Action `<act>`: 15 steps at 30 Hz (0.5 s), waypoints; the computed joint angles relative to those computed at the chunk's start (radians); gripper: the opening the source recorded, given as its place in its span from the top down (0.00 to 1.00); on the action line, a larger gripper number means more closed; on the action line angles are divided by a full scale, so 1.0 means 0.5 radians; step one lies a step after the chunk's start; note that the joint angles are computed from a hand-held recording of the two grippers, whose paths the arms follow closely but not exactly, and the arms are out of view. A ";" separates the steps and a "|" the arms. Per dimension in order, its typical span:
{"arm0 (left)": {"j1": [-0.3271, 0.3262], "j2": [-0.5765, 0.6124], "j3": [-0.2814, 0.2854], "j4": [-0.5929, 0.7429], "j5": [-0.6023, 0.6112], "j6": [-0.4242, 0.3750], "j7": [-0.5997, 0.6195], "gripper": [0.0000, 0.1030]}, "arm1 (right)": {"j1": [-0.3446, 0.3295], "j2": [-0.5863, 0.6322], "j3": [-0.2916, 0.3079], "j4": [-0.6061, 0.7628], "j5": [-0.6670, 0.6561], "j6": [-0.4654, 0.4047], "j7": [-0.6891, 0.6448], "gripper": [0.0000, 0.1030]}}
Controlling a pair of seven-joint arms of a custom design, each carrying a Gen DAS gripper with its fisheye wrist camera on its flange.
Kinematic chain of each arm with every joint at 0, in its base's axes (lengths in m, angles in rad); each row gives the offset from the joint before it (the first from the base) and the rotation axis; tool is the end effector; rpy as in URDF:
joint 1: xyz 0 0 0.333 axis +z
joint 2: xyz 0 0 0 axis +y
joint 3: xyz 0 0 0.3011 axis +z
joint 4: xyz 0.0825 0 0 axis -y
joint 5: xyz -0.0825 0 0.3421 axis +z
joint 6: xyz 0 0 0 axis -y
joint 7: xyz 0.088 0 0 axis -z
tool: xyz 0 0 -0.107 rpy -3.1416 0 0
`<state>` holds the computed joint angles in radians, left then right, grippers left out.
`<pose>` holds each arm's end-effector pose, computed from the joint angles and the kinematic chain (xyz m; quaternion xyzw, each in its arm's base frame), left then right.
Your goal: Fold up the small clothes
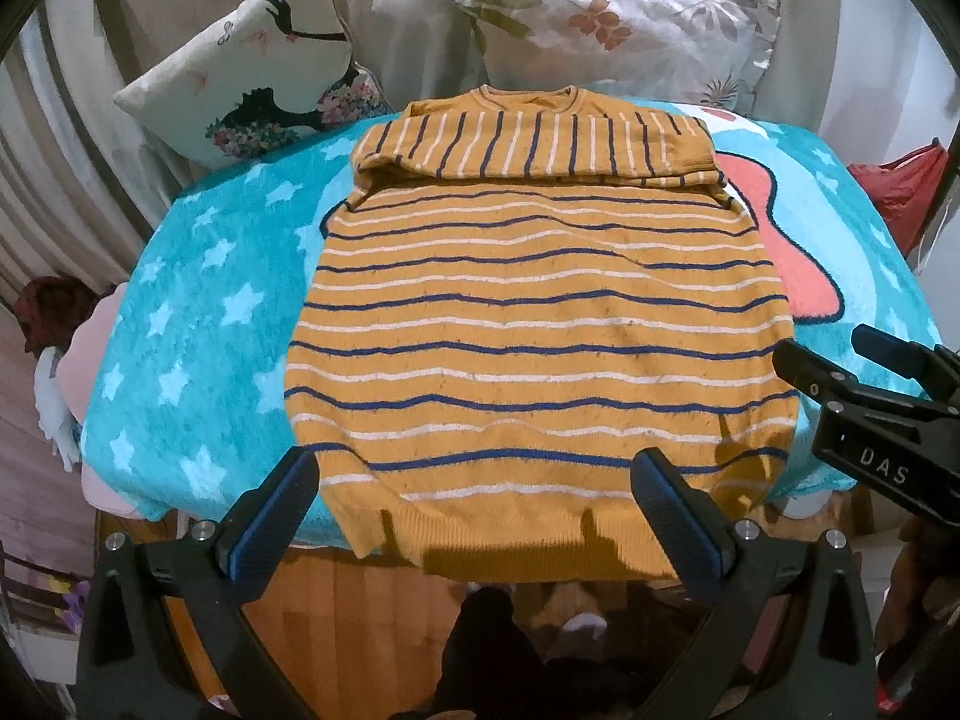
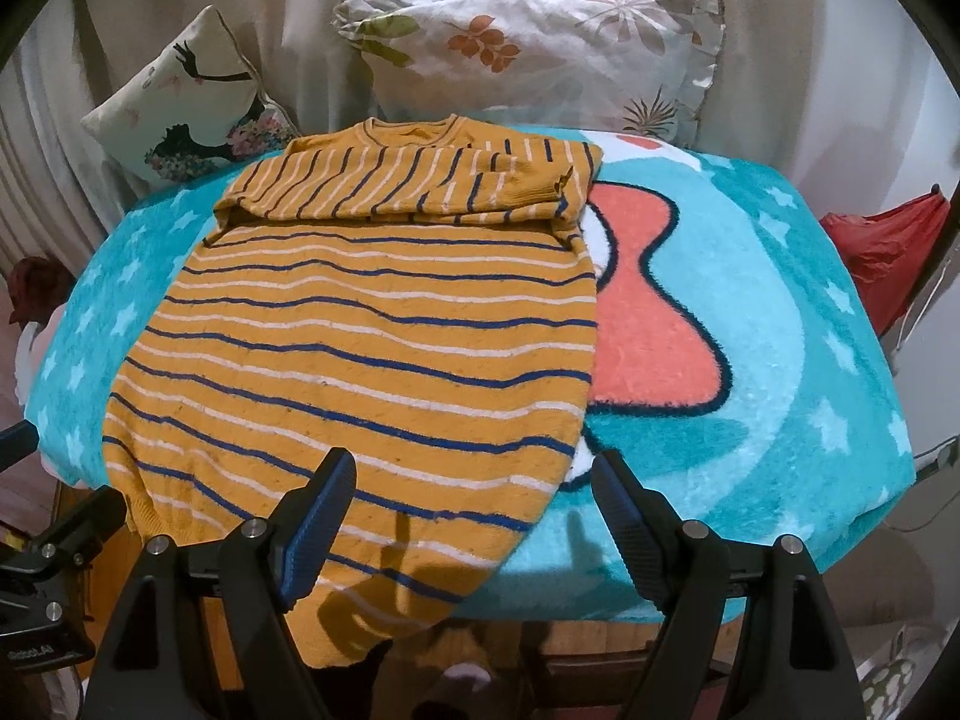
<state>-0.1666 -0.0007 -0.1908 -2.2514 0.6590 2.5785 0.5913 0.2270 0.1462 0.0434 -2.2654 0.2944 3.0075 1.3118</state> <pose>0.4794 -0.1903 0.4074 -0.7200 0.6415 -0.1282 0.2317 0.5316 0.1248 0.3776 -0.7532 0.5868 -0.1582 0.2515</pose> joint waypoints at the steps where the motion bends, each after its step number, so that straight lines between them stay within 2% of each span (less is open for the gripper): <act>1: 0.001 -0.002 0.002 -0.006 -0.009 0.005 0.003 0.00 | 0.007 -0.001 -0.004 -0.002 -0.011 0.002 0.008 0.18; 15: 0.017 -0.042 0.001 -0.057 -0.051 0.036 0.003 0.00 | 0.052 -0.031 -0.026 -0.049 -0.142 0.041 0.105 0.17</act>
